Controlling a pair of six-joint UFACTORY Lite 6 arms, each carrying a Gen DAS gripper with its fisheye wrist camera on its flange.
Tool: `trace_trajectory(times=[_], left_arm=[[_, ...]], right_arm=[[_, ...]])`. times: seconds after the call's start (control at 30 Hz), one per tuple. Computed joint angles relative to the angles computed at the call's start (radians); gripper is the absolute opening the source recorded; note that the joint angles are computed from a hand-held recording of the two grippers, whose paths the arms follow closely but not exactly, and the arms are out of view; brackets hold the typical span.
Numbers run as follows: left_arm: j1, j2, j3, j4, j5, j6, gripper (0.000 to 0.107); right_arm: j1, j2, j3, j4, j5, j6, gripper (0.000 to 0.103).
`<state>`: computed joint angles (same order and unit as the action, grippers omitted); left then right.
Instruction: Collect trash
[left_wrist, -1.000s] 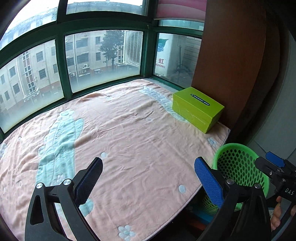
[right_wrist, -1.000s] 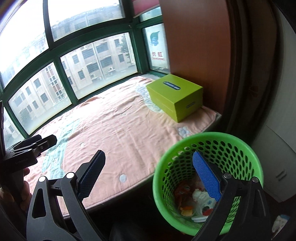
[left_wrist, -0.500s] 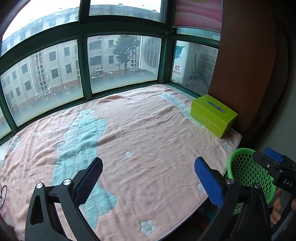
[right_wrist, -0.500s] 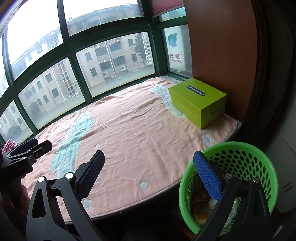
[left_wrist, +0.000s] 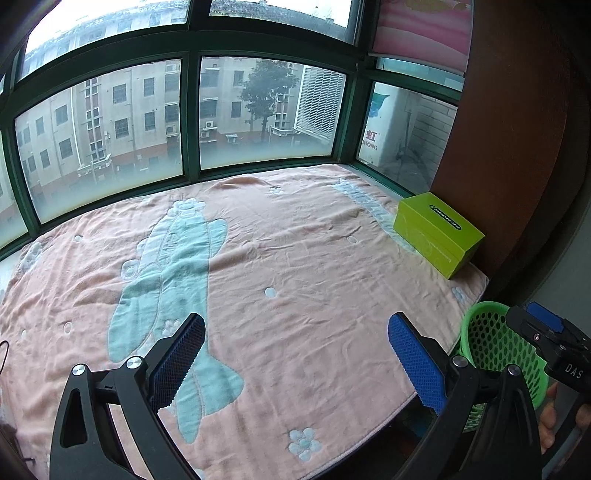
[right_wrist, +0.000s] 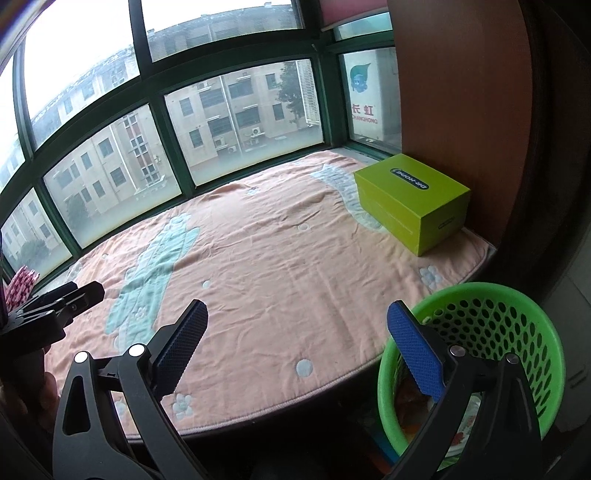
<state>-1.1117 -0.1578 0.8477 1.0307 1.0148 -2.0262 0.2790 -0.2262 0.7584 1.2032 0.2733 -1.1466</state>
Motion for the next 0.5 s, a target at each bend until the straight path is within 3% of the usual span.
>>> trace_trajectory(times=[0.5], left_arm=[[-0.013,0.005,-0.008,0.009,-0.008,-0.044,0.096]], right_arm=[[0.012,-0.011,-0.022,0.036,-0.015,-0.036,0.097]])
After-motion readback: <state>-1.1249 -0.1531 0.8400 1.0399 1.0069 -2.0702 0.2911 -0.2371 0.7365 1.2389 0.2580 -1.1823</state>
